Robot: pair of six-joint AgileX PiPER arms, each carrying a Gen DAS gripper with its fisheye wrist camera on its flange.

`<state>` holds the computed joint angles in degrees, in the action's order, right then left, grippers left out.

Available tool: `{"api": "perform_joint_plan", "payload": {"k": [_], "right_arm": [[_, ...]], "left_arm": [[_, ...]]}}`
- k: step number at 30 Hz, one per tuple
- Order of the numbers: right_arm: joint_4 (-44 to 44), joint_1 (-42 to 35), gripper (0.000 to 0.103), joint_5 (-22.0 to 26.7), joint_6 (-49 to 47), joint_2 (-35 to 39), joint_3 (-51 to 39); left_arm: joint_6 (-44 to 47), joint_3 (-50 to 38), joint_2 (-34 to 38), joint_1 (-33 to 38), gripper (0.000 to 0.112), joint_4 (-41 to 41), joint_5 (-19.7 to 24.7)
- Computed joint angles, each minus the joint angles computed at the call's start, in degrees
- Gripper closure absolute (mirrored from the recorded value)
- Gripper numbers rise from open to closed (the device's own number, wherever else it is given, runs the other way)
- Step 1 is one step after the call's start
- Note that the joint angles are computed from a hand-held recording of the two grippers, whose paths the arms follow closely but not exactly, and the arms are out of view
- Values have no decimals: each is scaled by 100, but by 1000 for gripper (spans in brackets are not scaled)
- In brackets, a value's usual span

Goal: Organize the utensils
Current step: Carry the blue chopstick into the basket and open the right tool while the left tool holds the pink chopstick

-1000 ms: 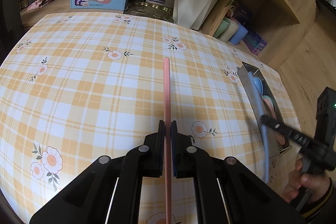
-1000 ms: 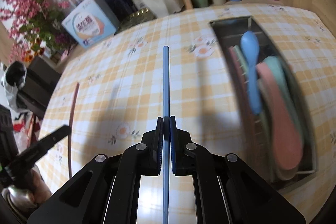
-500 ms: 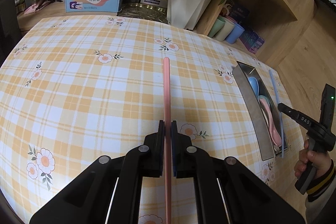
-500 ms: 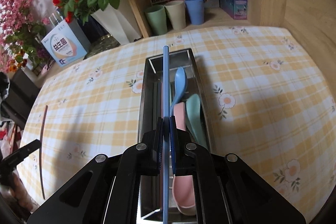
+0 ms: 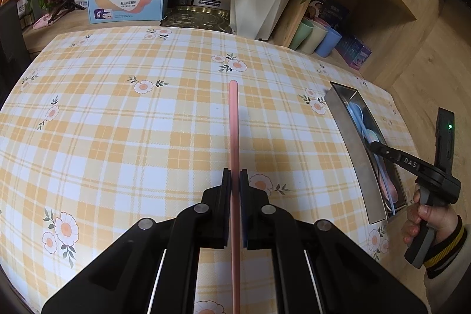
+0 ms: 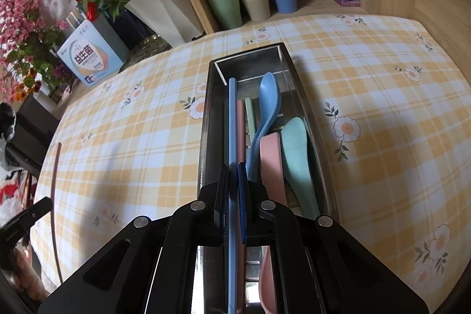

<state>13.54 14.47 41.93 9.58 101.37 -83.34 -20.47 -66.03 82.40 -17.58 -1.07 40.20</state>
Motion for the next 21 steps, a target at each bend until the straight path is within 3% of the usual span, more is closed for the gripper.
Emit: {"api": "perform_joint_plan", "payload": {"k": [21], "right_arm": [[249,-116,97,95,117,136,-14]], "left_arm": [[17,-74,89,-75,107,-30,88]]}}
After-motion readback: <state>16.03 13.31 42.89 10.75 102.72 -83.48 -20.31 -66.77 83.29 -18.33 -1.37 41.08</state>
